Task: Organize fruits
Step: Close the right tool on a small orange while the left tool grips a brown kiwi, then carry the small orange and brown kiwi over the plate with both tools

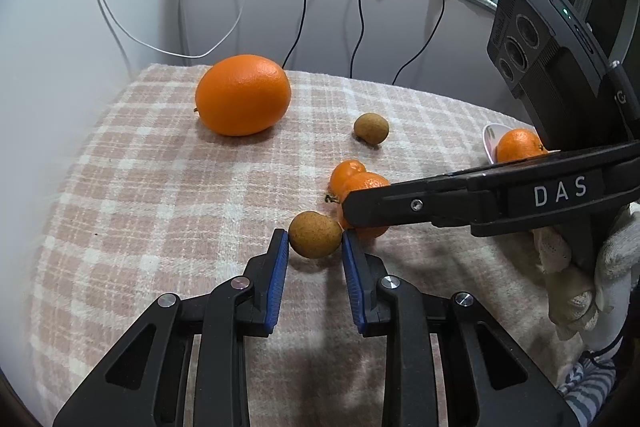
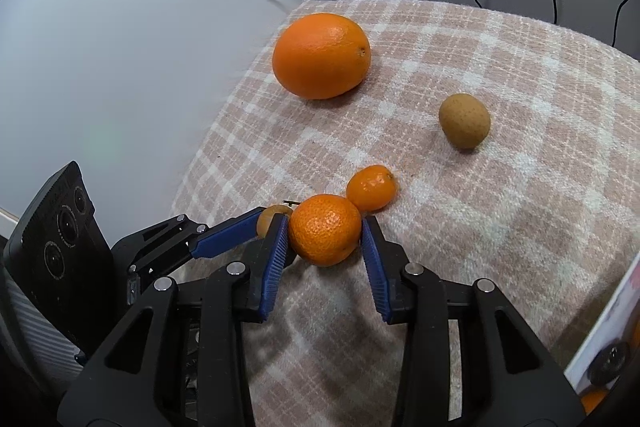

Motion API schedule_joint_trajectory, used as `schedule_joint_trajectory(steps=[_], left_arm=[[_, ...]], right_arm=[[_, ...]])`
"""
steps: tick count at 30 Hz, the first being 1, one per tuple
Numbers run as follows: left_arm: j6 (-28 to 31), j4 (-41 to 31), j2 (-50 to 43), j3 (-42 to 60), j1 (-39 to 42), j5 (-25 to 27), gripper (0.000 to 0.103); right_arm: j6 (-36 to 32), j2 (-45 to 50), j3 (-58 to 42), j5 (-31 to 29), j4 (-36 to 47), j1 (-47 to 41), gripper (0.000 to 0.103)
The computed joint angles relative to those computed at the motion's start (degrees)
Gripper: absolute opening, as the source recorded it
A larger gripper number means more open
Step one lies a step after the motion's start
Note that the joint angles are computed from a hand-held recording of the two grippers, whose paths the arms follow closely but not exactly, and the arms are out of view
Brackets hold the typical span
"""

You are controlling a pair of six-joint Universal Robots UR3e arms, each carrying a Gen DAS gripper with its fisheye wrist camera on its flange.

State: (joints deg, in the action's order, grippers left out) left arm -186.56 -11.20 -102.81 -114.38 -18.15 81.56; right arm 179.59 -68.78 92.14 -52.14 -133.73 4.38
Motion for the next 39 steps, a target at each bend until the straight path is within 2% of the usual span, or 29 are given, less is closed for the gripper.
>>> schedule_joint_trajectory(steps=[10, 22, 31, 39], left_arm=[[-1.2, 0.1, 2.7, -1.1, -2.2, 1.5, 0.026], [-3.1, -0.9, 2.4, 2.6, -8.5, 4.9, 0.026], [-4.4, -2.4, -1.1, 8.5, -13.3, 6.0, 0.026], [-5.0, -3.7, -5.0, 13.9, -16.5, 6.0, 0.026]], right_arm=[[-2.8, -8.5, 8.3, -0.5, -0.3, -2.5, 0.039], [-8.9, -23.1, 19.8, 0.7, 2.8, -10.1, 0.039], [-17.2, -36.1, 26.7, 1.4, 11.2, -18.8, 0.039], [-25.8, -48.1, 29.7, 2.0, 23.8, -28.4, 0.039]])
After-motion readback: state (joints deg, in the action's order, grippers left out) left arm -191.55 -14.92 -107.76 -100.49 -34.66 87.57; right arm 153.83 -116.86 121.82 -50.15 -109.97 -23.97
